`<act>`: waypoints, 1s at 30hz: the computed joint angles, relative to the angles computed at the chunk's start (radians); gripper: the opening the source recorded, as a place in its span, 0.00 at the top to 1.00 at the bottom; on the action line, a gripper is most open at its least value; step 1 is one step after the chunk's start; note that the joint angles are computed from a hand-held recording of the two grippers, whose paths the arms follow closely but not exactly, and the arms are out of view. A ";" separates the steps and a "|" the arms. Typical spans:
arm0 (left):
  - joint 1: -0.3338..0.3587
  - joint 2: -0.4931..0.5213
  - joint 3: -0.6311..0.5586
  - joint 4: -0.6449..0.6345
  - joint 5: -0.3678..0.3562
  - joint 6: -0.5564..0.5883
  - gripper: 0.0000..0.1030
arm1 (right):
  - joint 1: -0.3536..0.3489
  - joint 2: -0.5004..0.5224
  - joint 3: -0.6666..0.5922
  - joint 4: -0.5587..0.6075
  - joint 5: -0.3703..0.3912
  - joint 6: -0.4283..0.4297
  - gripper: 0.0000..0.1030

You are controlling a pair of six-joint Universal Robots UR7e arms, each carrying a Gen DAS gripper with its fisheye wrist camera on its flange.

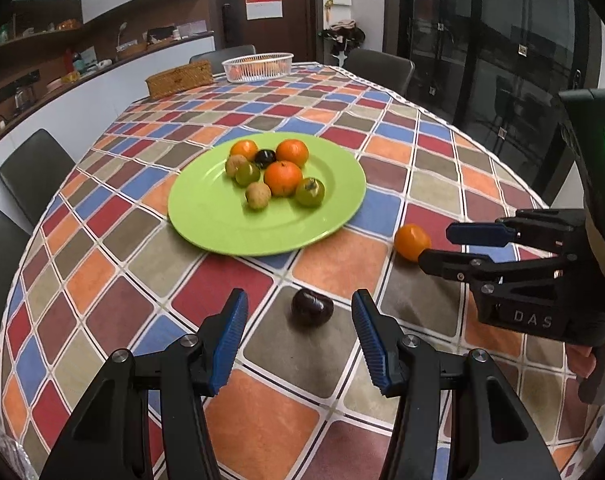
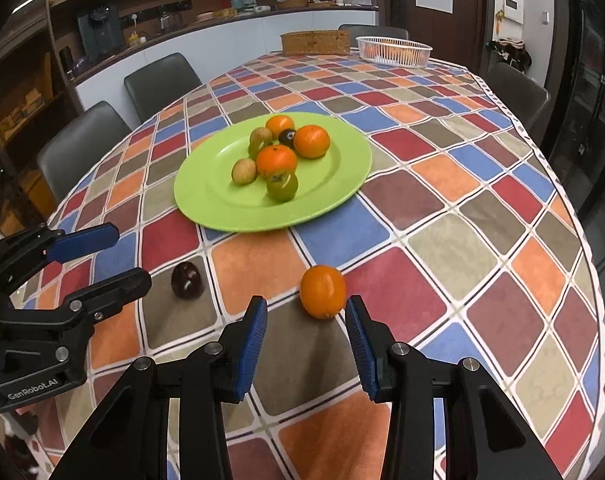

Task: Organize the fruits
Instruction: 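Withdraw both tools toward the dark plum and the small orange, then grasp the dark plum with the left tool while the right tool grasps the small orange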

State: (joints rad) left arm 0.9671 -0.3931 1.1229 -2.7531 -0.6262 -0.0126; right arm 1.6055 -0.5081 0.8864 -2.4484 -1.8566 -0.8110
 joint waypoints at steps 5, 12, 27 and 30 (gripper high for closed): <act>0.011 0.008 -0.010 0.037 -0.015 -0.008 0.49 | -0.005 0.011 -0.009 -0.001 -0.006 -0.001 0.59; 0.027 0.023 -0.041 0.091 -0.032 -0.023 0.49 | -0.008 0.029 -0.034 0.015 -0.015 -0.004 0.59; 0.046 0.043 -0.090 0.140 -0.074 -0.042 0.62 | -0.009 0.078 -0.116 0.056 -0.014 0.001 0.65; 0.048 0.043 -0.092 0.150 -0.081 -0.045 0.70 | -0.010 0.084 -0.124 0.060 -0.014 0.000 0.68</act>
State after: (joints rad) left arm 1.0146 -0.3497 1.0307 -2.6033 -0.7071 -0.0576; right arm 1.5952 -0.4242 0.7623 -2.3887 -1.8708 -0.8106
